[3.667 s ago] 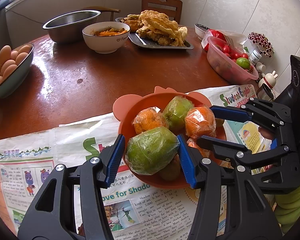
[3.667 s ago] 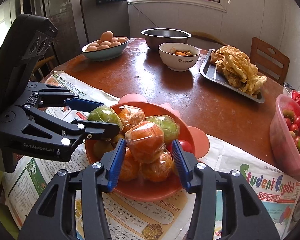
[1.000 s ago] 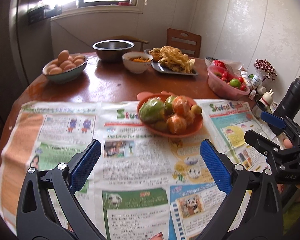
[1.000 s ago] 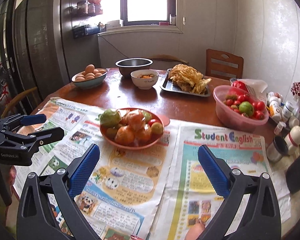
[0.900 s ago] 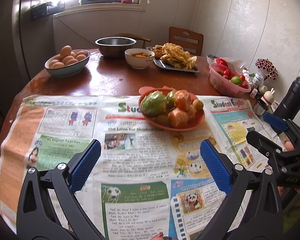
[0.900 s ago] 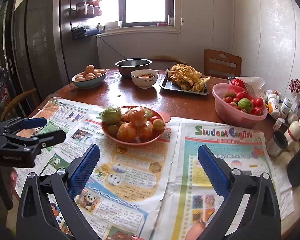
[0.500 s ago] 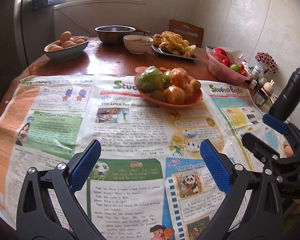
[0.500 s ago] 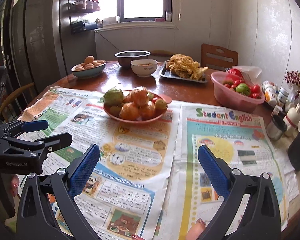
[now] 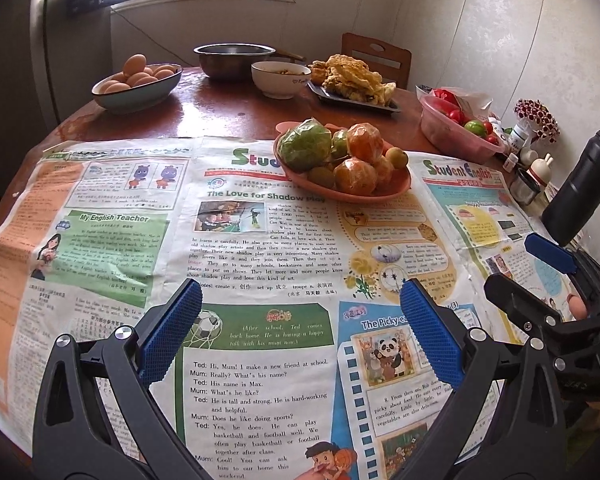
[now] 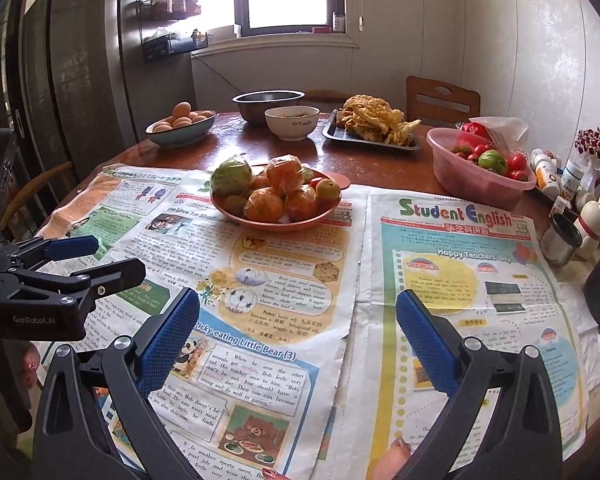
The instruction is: Organize fruits
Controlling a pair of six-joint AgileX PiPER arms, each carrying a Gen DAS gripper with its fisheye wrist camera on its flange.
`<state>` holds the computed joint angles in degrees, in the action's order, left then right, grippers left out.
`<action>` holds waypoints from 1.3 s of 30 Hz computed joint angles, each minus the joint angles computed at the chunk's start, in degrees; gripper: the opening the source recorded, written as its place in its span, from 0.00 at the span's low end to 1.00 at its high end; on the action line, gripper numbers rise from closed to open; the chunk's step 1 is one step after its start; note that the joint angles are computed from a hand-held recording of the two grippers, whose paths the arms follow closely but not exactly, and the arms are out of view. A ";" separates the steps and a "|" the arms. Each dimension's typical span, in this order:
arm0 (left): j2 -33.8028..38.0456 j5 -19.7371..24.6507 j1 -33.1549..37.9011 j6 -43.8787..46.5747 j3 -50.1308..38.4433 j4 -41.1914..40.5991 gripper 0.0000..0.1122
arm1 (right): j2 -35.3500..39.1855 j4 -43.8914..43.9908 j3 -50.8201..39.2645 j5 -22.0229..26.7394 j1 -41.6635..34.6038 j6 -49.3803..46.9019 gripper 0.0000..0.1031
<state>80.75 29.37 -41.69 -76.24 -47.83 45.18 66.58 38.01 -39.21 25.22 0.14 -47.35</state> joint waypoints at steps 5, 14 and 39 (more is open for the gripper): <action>-0.25 0.14 -0.04 -0.01 0.22 0.15 0.83 | 0.00 -0.42 0.33 -0.51 0.34 0.85 0.96; -0.39 0.45 -0.32 -0.05 0.34 -0.01 0.83 | 0.36 -0.92 0.05 -0.06 0.31 1.43 0.96; -0.25 0.94 -0.58 -0.10 0.33 0.11 0.83 | 0.15 -2.55 0.20 -0.73 1.28 3.07 0.96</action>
